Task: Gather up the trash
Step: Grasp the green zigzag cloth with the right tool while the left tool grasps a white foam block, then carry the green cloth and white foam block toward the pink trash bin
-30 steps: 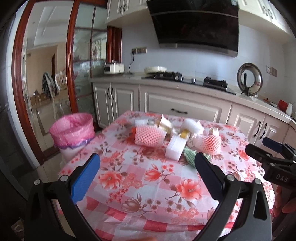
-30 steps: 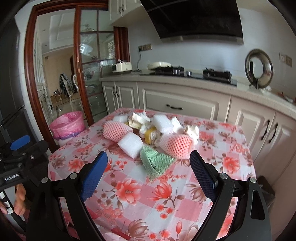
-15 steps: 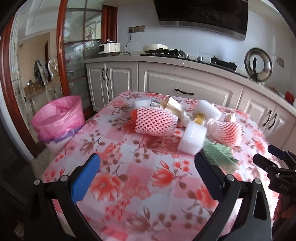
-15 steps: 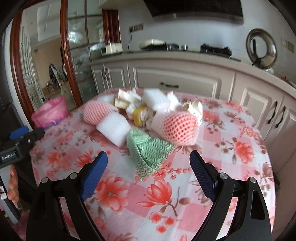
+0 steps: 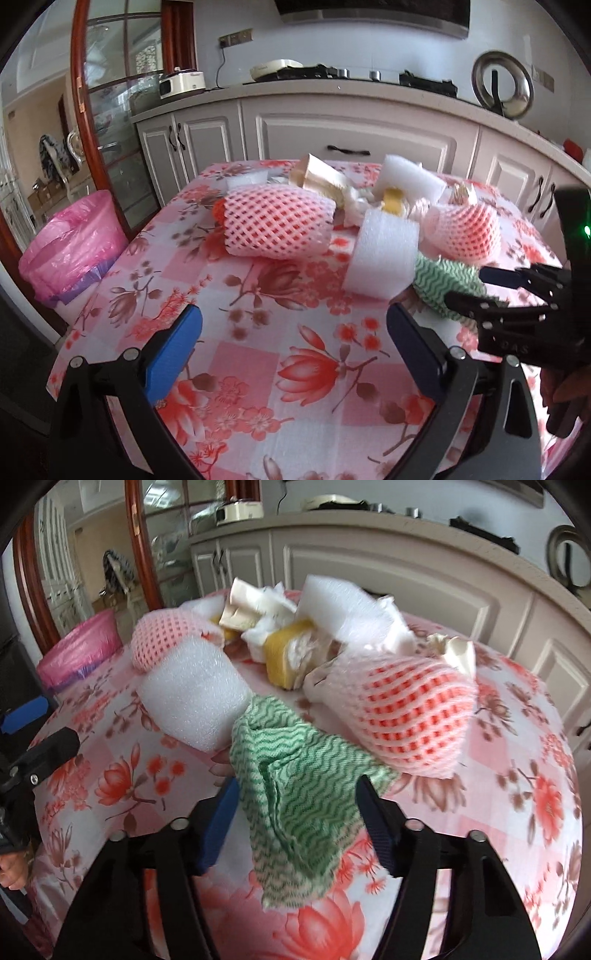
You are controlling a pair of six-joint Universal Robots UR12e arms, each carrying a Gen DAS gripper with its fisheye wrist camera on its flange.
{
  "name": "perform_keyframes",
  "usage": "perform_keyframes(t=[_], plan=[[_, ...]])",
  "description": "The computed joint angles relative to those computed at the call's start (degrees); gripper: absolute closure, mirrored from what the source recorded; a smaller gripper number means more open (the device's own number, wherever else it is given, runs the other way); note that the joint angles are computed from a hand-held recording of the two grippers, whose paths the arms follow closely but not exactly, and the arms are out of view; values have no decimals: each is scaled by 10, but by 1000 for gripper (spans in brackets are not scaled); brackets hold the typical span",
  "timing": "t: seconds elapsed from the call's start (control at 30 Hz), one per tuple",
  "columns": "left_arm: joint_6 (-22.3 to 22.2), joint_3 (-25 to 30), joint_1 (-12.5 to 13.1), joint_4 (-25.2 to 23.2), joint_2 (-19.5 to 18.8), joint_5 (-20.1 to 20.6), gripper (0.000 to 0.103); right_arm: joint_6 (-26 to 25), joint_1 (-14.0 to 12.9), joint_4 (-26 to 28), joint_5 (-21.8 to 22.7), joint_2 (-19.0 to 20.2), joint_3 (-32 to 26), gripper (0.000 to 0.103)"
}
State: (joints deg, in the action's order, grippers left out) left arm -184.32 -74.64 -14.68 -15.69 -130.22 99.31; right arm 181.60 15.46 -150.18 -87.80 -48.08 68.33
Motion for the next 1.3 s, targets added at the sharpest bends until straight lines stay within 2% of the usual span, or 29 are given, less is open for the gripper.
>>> perform_keyframes(t=[0.1, 0.2, 0.23, 0.27, 0.37, 0.63, 0.73, 0.8, 0.83, 0.87, 0.93, 1.03, 1.1, 1.17, 1.2, 1.27, 1.3], plan=[[5, 12, 0, -16, -8, -10, 9, -9, -2, 13, 7, 5, -7, 59], [10, 29, -2, -34, -17, -25, 10, 5, -11, 12, 33, 0, 5, 77], [13, 33, -3, -38, -20, -26, 10, 12, -14, 8, 45, -3, 11, 87], [19, 42, -6, -42, -25, -27, 10, 18, -17, 2, 53, -7, 17, 89], [35, 64, -12, -49, -39, -32, 10, 33, -23, -39, 60, -24, 49, 91], [46, 153, -24, -81, -90, -19, 11, 55, -36, -91, 61, -58, 102, 91], [42, 183, -23, -98, -107, -16, 19, 63, -41, -101, 62, -66, 116, 91], [37, 200, -22, -112, -117, -13, 32, 67, -43, -104, 60, -69, 121, 91], [37, 206, -21, -120, -120, -18, 41, 68, -44, -106, 61, -71, 124, 91], [37, 209, -20, -125, -122, -22, 45, 70, -43, -108, 60, -72, 127, 91], [32, 202, -18, -117, -118, -27, 46, 65, -43, -104, 64, -72, 127, 91], [33, 178, -19, -84, -107, -17, 48, 51, -39, -100, 59, -73, 124, 89], [39, 154, -19, -59, -93, -11, 48, 54, -39, -90, 72, -71, 119, 76], [44, 132, -20, -38, -80, -2, 48, 55, -37, -94, 71, -68, 115, 25], [47, 120, -20, -30, -73, 2, 48, 53, -34, -108, 64, -67, 115, 24], [46, 99, -20, -19, -59, 9, 48, 30, -29, -109, 62, -62, 107, 35], [43, 88, -20, -15, -53, 11, 48, 21, -27, -102, 55, -59, 100, 36]])
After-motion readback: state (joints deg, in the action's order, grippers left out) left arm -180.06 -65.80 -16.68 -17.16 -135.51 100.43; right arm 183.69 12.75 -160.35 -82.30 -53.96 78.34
